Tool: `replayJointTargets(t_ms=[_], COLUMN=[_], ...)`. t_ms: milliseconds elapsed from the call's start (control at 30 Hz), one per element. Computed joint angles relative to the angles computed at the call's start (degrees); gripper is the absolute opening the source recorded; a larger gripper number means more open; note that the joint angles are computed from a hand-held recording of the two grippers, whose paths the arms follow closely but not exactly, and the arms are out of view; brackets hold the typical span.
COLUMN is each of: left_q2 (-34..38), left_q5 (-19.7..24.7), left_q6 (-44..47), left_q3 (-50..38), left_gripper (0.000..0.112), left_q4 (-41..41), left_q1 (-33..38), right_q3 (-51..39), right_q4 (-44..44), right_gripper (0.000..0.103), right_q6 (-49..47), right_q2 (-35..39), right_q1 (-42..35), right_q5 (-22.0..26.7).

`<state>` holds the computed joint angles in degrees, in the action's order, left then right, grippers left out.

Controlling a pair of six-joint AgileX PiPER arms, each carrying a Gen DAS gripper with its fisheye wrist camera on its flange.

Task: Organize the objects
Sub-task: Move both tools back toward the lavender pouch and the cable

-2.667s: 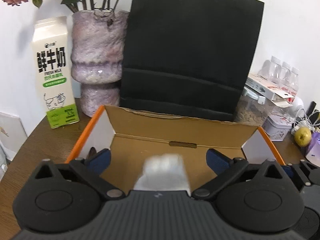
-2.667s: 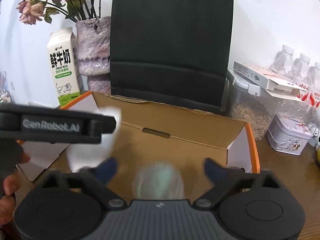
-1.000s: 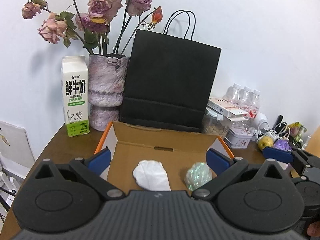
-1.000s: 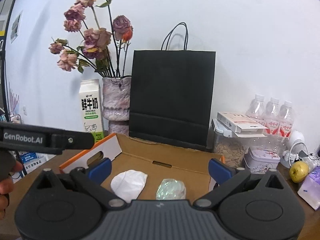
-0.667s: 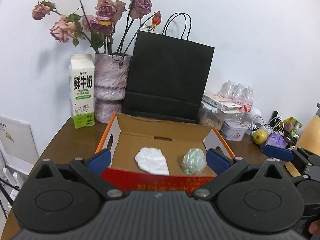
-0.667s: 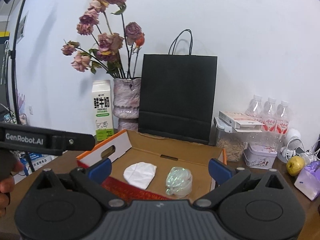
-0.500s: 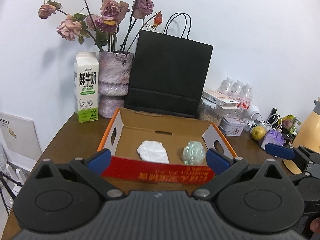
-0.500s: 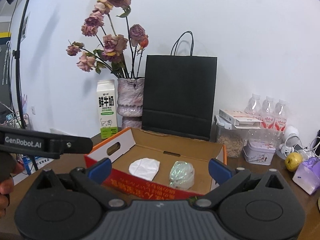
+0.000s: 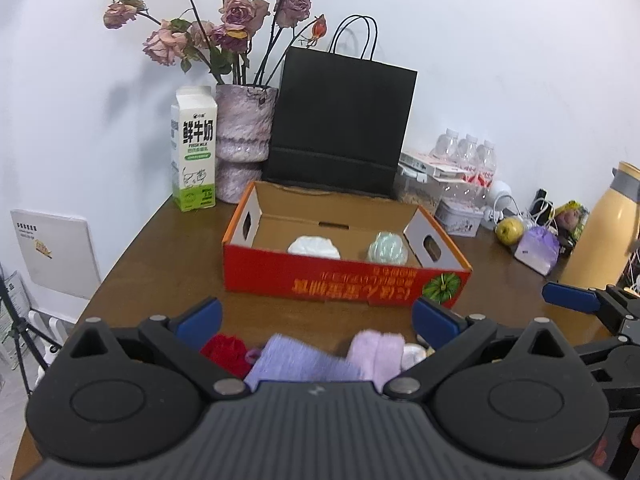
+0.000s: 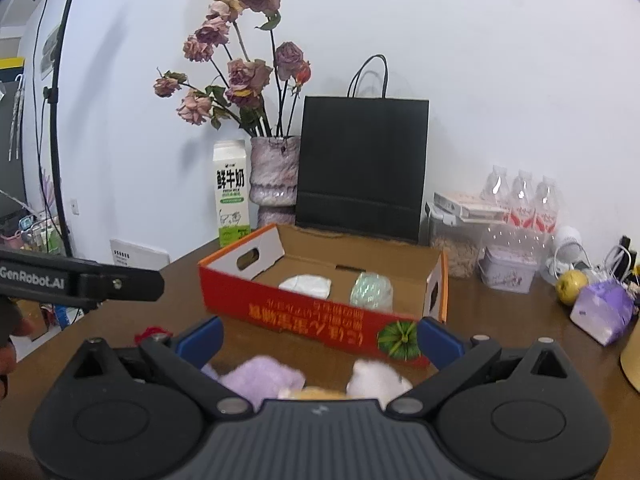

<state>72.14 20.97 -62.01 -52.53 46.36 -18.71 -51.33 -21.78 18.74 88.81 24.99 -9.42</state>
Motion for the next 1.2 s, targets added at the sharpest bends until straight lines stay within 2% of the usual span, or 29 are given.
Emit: replayJointTargets(t_ms=[100, 333, 500, 567, 833, 1200], left_q2=[-3.0, -8.8, -12.0, -12.8, -14.8, -11.9], left_q5=[1.6, 4.5, 3.5, 4.4, 4.3, 1.3], left_q6=[-1.9, -4.2, -1.1, -1.6, 4.0, 10.7], left_q3=[3.1, 9.5, 12.9, 13.9, 17.5, 18.1], left_gripper=[0.103, 0.103, 0.103, 0.103, 0.103, 0.103], left_q4=[1.4, 2.2, -1.4, -1.3, -7.2, -12.4], left_q1=[-1.5, -3.6, -2.8, -3.2, -1.5, 0.3], right_q3=[3.7, 10.2, 13.9, 15.2, 18.4, 17.7], right_q4=[7.7, 10.4, 13.9, 15.1, 14.8, 15.4], right_gripper=[0.103, 0.103, 0.103, 0.103, 0.103, 0.103], right_q6=[-7.5, -9.5, -12.2, -13.2, -12.0, -12.8], right_q2=[-2.2, -6.2, -7.9, -8.4, -8.5, -5.4], right_q1=[0.8, 1.6, 2.4, 2.6, 2.2, 3.0], right_q5=[-0.4, -0.9, -1.3, -1.4, -2.0, -1.1])
